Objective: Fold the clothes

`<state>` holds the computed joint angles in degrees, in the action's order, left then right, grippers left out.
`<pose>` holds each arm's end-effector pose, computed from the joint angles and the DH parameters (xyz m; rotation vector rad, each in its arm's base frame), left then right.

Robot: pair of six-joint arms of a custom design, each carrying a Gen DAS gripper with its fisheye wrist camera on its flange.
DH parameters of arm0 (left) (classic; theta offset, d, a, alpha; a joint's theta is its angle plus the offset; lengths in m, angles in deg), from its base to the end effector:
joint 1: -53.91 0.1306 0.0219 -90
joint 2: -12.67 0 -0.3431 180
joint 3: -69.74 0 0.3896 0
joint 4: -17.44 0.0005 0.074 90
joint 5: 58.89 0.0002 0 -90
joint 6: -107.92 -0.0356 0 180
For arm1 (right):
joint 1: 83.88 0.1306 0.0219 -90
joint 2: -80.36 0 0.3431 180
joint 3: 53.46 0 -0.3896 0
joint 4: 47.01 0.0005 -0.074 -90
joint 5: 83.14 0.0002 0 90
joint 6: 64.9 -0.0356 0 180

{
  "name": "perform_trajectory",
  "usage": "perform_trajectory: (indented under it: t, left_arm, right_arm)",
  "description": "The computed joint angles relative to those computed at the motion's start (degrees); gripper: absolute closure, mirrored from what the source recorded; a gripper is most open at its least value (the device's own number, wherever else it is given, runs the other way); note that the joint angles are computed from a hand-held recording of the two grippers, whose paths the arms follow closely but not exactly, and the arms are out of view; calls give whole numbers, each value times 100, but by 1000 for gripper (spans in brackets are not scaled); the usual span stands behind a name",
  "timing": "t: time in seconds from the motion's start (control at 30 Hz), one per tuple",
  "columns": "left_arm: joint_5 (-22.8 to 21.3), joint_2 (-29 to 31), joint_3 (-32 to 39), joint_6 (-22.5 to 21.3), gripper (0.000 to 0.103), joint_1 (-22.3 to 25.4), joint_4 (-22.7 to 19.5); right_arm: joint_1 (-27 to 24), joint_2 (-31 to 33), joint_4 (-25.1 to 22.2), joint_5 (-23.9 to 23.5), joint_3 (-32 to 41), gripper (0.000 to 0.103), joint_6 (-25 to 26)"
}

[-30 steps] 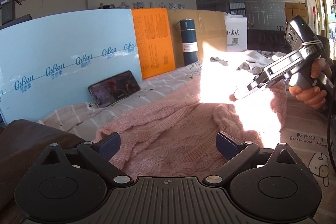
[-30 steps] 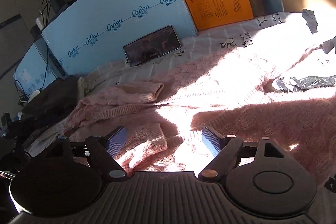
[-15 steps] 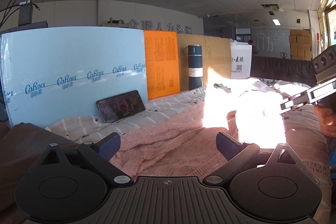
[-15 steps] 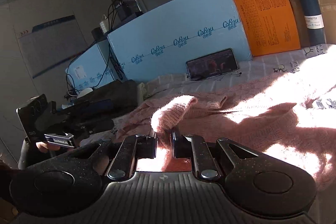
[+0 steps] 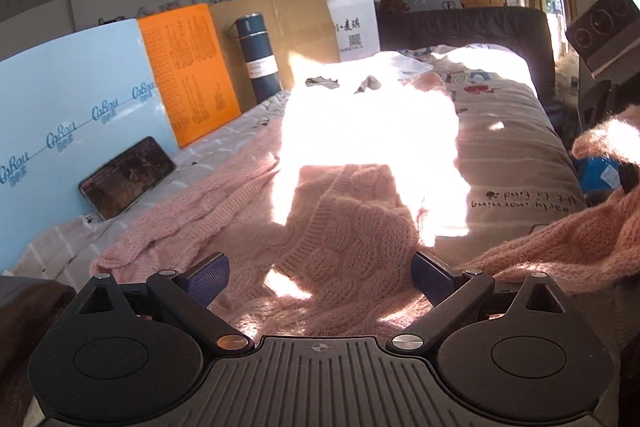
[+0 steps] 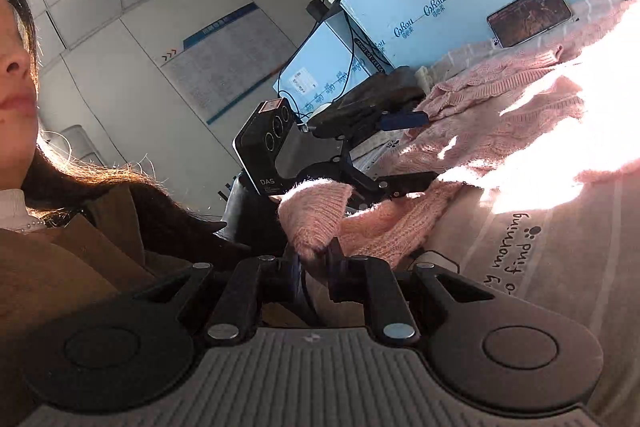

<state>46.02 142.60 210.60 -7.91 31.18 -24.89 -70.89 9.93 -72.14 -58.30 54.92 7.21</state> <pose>0.6577 -0.2860 0.4109 1.0051 1.8527 -0.2431 0.5833 0.1672 0.4062 -0.6699 1.9243 1.4797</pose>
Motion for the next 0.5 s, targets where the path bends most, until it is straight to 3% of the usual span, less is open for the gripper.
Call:
perform_trajectory:
  t: [0.07, 0.2, 0.27, 0.3, 0.43, 0.5]
  left_arm:
    - [-74, -70, -148, -136, 4, -31, 110]
    - [-67, -360, -689, 585, 3, 122, 1021]
    - [-79, -476, -909, 1157, 2, 217, 1522]
    - [-54, -523, -1005, 1458, 2, 268, 1770]
    - [174, -619, -1225, 1975, 1, 338, 2342]
    - [436, -619, -1246, 2042, 1, 345, 2450]
  right_arm:
    - [-33, -83, 374, 113, -185, 90, -301]
    - [-115, -262, 1182, 797, -510, 90, -812]
    - [-142, -333, 1510, 1260, -634, 90, -953]
    - [-152, -351, 1628, 1476, -672, 90, -990]
    - [-135, -293, 1798, 2259, -662, 90, -993]
    - [-111, -231, 1796, 2629, -610, 90, -943]
